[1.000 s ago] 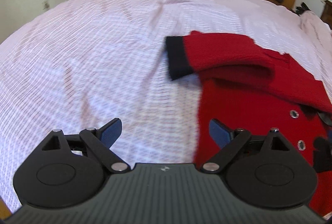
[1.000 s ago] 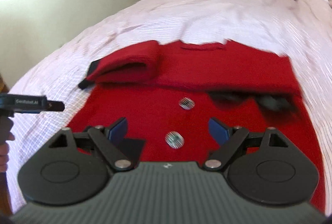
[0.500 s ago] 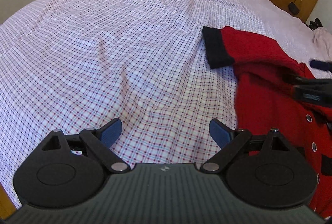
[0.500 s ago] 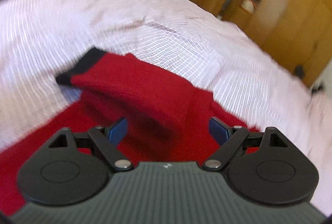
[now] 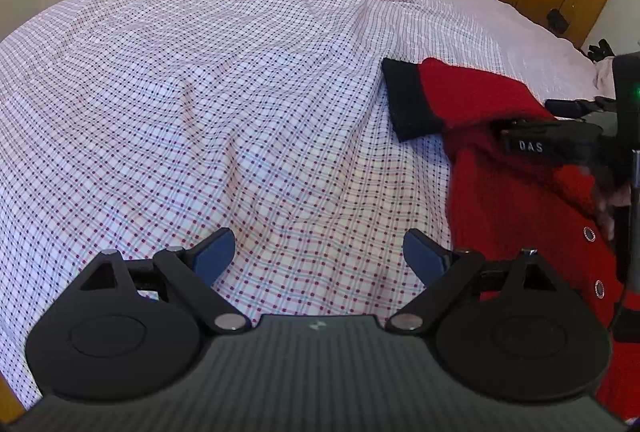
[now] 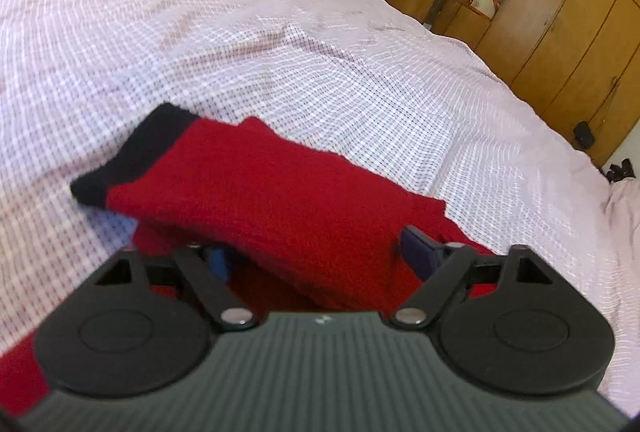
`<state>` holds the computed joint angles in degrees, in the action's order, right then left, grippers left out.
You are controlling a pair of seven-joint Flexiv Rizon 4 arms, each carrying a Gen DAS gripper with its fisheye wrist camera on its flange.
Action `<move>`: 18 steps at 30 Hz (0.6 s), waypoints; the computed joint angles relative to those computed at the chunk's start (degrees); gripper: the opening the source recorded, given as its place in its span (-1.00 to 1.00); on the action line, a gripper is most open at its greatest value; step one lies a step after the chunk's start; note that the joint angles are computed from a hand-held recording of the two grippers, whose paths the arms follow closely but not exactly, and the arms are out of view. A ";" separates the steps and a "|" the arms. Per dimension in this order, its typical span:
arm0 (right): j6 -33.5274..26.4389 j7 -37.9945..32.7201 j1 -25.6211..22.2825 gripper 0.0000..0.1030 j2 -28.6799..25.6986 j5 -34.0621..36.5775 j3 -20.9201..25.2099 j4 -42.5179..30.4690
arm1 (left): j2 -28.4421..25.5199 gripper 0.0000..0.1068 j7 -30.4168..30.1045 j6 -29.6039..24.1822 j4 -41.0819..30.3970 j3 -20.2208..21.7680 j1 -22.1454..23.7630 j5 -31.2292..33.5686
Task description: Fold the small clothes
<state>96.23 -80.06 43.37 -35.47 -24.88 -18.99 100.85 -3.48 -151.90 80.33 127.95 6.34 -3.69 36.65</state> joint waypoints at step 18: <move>6.97 3.93 -4.23 -0.75 4.16 11.95 0.12 0.81 | -1.28 0.76 0.18 -0.86 -2.76 -0.67 -1.87 0.96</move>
<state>103.20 -76.13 39.15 -31.32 -12.93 -18.88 101.66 -4.76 -151.72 79.47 125.19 5.67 -5.56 37.61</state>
